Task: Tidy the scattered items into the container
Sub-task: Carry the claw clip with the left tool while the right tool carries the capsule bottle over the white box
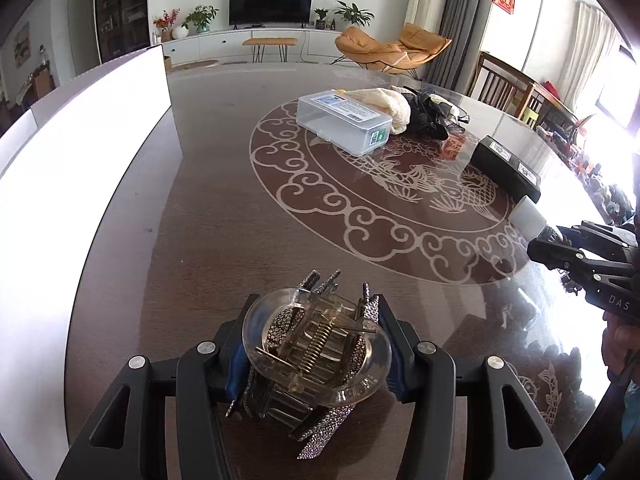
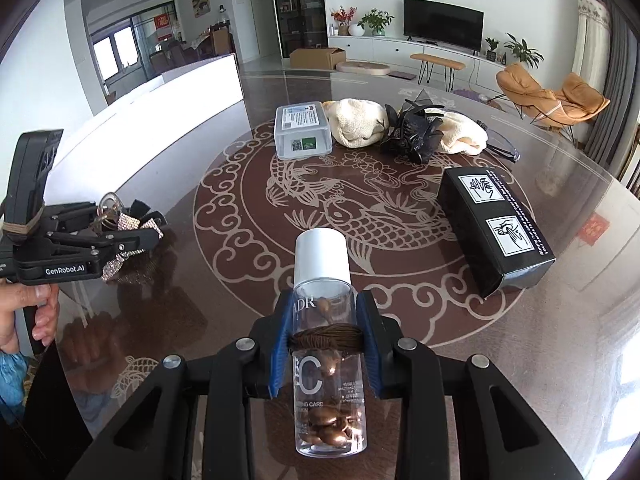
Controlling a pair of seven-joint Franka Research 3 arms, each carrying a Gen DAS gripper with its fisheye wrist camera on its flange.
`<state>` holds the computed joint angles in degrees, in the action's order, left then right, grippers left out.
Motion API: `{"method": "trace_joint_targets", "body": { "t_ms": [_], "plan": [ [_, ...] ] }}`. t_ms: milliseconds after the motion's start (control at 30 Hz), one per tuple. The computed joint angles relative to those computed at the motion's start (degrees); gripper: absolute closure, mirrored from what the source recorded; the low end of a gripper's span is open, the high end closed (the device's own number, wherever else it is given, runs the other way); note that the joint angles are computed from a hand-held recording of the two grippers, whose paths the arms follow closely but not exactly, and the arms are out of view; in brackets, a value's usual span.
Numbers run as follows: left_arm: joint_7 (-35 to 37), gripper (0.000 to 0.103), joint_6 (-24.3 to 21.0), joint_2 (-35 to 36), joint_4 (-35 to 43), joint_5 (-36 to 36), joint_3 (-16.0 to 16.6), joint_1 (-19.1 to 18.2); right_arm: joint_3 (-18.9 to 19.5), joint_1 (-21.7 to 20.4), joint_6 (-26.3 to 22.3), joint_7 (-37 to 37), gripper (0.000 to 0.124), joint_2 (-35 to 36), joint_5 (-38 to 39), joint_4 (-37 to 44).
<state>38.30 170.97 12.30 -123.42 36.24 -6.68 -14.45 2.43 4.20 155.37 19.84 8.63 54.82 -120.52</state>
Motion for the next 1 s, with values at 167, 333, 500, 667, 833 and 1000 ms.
{"method": "trace_joint_targets", "body": {
  "t_ms": [167, 333, 500, 667, 833, 1000],
  "plan": [
    [6.2, 0.05, 4.2, -1.5, -4.1, -11.5, -5.5, 3.9, -0.5, 0.7, -0.6, 4.2, 0.092, -0.5, -3.2, -0.9],
    [19.5, 0.051, 6.4, -8.7, -8.0, -27.0, -10.7, 9.0, 0.2, 1.5, -4.5, 9.9, 0.092, 0.6, -6.1, 3.1],
    [33.8, 0.051, 1.9, -18.1, -8.4, -41.0, -4.6, 9.6, 3.2, 4.2, -11.4, 16.1, 0.092, 4.4, -5.8, 15.7],
    [31.7, 0.052, -5.3, -18.6, -2.7, -34.4, 2.3, 14.4, 7.0, 9.4, -18.0, 24.4, 0.092, 14.9, -8.7, 36.5],
    [44.0, 0.053, -6.2, -21.1, -5.0, -44.7, 4.6, 11.6, 9.9, 12.9, -17.2, 26.8, 0.092, 20.2, -12.7, 47.2],
    [49.7, 0.05, -3.9, -25.3, -12.7, -50.8, 2.0, 4.5, 10.3, 10.7, -10.5, 18.0, 0.092, 12.1, -9.2, 34.8]
  ]
}}
